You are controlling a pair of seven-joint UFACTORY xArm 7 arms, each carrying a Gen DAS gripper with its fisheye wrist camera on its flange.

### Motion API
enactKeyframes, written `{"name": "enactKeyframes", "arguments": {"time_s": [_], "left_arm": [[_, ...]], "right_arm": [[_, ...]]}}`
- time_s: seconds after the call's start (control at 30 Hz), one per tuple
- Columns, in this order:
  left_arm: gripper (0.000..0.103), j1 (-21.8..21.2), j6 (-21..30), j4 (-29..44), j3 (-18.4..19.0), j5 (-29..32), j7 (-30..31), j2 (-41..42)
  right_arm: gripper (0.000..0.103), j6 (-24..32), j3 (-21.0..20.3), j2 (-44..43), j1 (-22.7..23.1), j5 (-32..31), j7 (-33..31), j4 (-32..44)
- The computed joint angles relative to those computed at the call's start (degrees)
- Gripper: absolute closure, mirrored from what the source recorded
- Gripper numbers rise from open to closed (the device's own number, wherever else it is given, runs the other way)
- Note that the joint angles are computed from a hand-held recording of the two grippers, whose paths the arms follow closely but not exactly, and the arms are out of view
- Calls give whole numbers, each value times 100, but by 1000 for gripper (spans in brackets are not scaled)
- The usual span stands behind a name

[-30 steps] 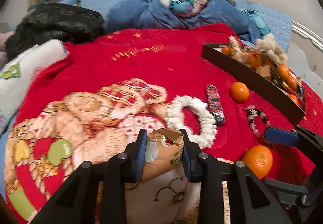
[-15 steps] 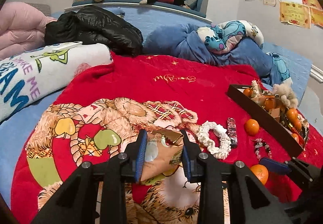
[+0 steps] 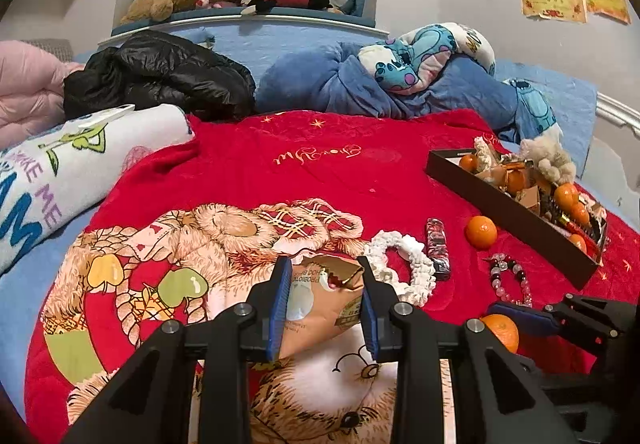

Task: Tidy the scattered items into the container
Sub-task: 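Hold the tan pouch with the left gripper while the right gripper grasps an orange, then carry the pouch and orange with both grippers over the black box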

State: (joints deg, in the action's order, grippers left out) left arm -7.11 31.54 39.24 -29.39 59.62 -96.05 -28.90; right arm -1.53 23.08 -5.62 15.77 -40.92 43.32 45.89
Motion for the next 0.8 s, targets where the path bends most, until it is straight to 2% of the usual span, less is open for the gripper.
{"name": "enactKeyframes", "arguments": {"time_s": [0.1,0.2,0.27,0.3,0.47,0.57,0.8], "left_arm": [[70,17,56,13,-65,86,-54,-20],[70,-4,134,74,-75,133,-9,46],[70,-32,157,88,-61,173,-22,66],[70,-45,158,89,-48,194,-39,69],[70,-104,-13,50,98,230,-78,81],[70,-97,-93,23,141,194,-88,74],[70,-63,-86,52,97,186,16,101]], "right_arm": [[64,-117,428,-81,-546,-778,751,26],[65,-250,817,-153,-1060,-1294,1339,47],[65,-411,954,-203,-1268,-1323,1405,4],[65,-469,1197,-249,-1542,-1373,1493,-7],[65,-546,1407,-292,-1755,-1035,1253,-76],[65,-622,1862,-428,-2265,-864,1281,-142],[64,-664,2090,-572,-2491,-298,982,-268]]}}
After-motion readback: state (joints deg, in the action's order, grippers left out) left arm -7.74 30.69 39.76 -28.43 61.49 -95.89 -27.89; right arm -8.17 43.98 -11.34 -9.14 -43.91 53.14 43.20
